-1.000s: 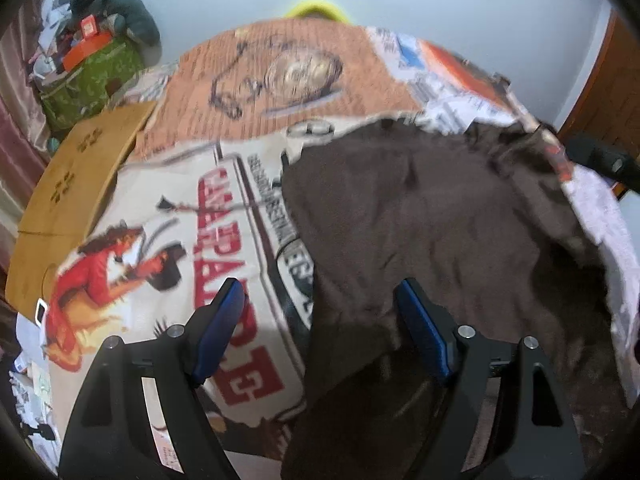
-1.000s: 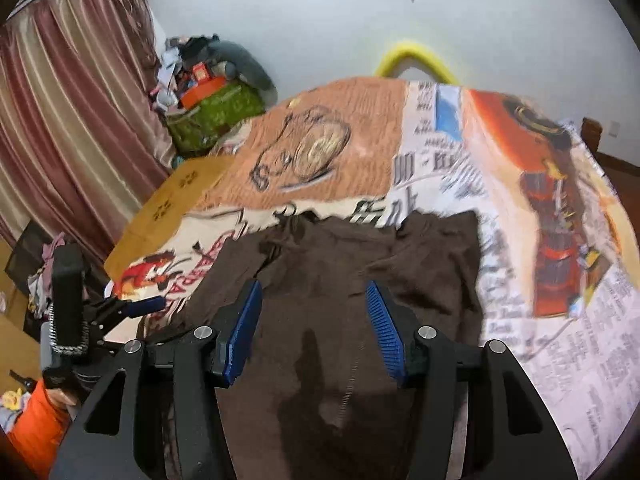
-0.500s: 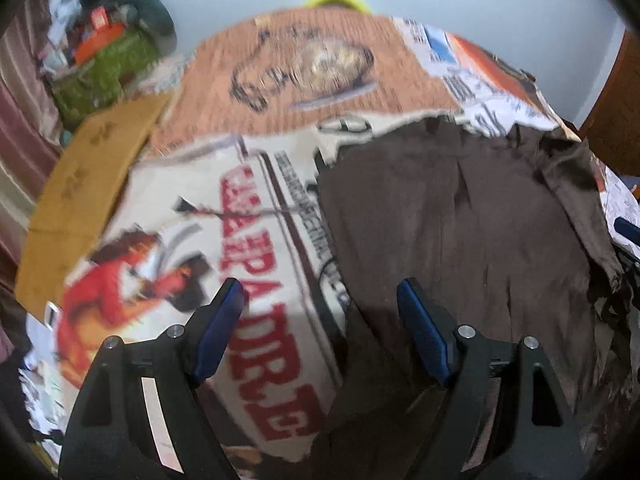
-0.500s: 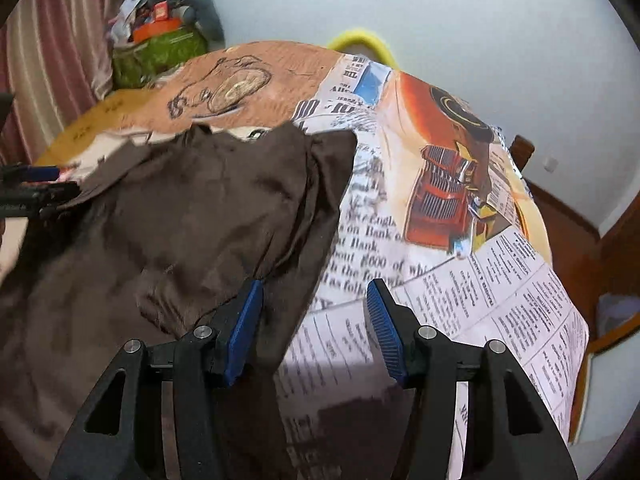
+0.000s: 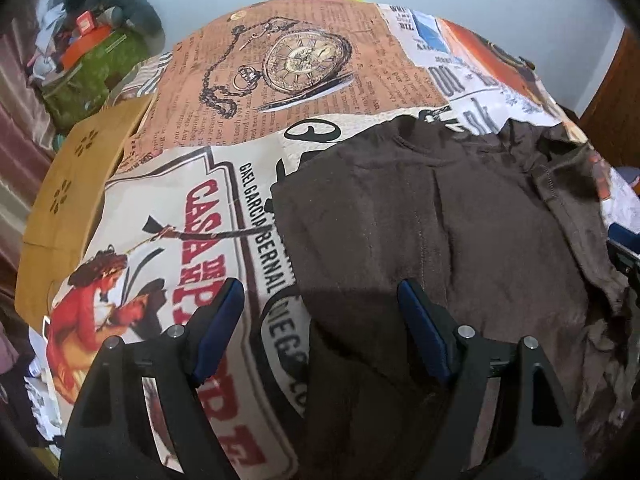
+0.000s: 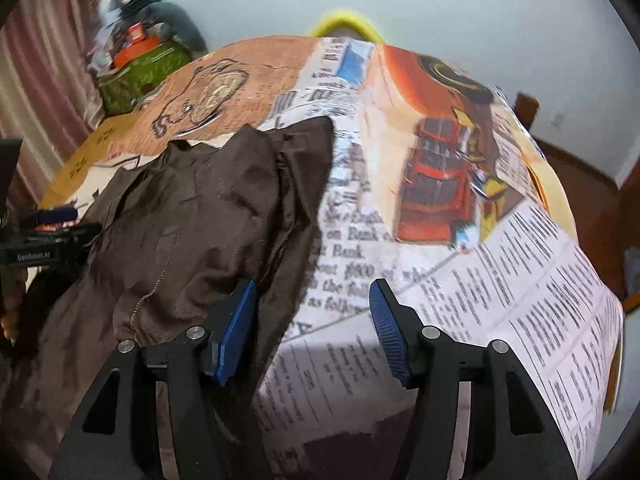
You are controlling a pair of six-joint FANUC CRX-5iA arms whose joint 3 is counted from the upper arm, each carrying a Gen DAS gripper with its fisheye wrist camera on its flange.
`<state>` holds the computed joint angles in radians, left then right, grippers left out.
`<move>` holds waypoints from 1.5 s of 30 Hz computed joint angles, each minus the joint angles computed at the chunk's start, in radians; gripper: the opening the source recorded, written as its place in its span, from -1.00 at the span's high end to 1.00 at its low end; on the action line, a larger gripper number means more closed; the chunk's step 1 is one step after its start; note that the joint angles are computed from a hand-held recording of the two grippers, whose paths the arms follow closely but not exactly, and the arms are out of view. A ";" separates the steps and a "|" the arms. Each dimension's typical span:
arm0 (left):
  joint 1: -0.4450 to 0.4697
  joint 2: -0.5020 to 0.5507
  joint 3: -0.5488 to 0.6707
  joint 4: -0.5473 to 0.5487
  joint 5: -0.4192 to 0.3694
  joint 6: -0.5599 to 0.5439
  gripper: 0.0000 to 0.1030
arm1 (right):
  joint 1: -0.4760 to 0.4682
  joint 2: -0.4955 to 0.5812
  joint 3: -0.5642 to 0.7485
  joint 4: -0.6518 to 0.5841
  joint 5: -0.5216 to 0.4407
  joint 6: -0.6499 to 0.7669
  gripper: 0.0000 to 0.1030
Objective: Fold small clothes
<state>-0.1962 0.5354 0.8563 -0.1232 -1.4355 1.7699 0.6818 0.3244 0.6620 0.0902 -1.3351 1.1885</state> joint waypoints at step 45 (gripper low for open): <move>0.000 -0.536 -0.666 0.192 0.069 -0.043 0.64 | 0.135 -0.368 -0.359 -0.098 -0.079 -0.127 0.33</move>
